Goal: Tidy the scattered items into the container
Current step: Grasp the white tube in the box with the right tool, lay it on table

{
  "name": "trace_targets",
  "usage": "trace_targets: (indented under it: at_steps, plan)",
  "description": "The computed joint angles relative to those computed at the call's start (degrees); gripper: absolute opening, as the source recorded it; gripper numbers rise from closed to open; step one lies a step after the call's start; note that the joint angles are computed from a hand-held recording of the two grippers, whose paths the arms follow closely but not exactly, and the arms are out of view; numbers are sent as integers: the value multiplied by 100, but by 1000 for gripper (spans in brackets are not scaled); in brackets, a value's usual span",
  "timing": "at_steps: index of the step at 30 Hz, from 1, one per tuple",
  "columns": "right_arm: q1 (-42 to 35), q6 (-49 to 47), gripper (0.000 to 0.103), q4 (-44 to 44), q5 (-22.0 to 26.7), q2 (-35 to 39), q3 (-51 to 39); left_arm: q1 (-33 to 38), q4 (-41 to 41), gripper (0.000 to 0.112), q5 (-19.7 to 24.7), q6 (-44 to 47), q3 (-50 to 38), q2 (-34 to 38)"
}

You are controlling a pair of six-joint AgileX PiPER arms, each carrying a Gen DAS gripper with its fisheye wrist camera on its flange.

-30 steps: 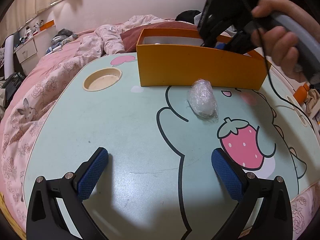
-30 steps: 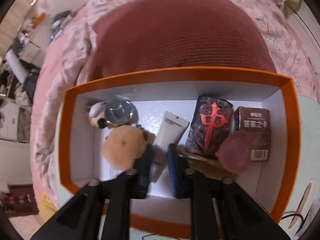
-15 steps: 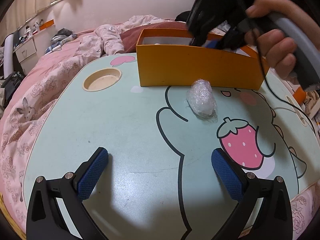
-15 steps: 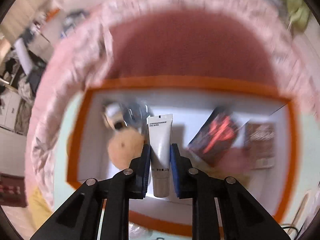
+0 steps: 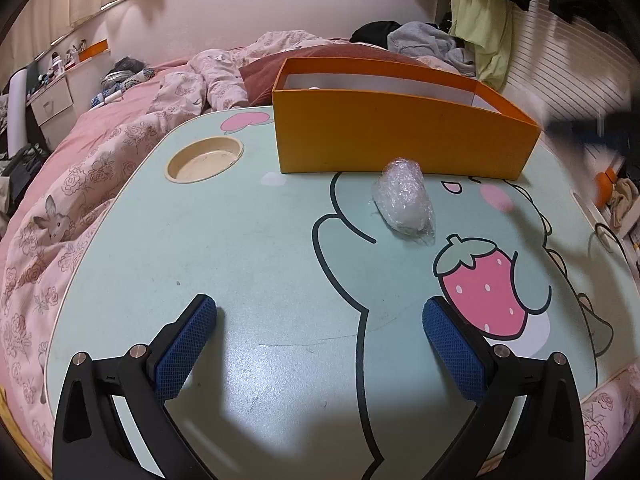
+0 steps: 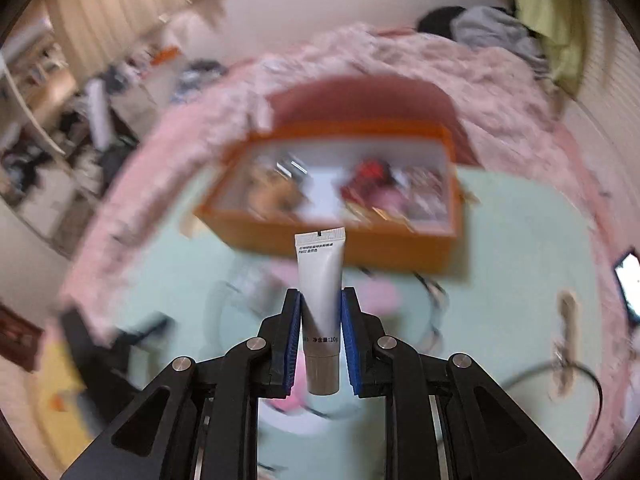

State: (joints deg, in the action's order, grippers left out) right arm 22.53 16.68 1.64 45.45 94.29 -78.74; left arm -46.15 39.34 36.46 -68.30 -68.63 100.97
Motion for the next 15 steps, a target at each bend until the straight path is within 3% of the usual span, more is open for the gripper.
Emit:
trace_targets:
  at_steps: [3,6,8,9,10,12,15]
  plan:
    - [-203,-248,19,347,-231,97,487,4,-10,103,0,14,-3,1]
    - [-131,297,20,-164,-545,65,773,2,-15,103,7,19,-22,11]
    - [-35,859,31,-645,-858,-153,1024,5,-13,103,4,20,-20,10]
    - [41,1175,50,-887,-1039,-319,1187,5,-13,103,3,21,-17,9]
    - [135,1448,62,-1132,-1239,-511,1375,5,-13,103,3,21,-17,9]
    - [395,2123,67,-1849,-1452,-897,1725,4,-8,103,1,15,-15,9]
    - [811,2791,67,-2656,-1248,-1127,1991,3,-8,103,6,16,-29,20]
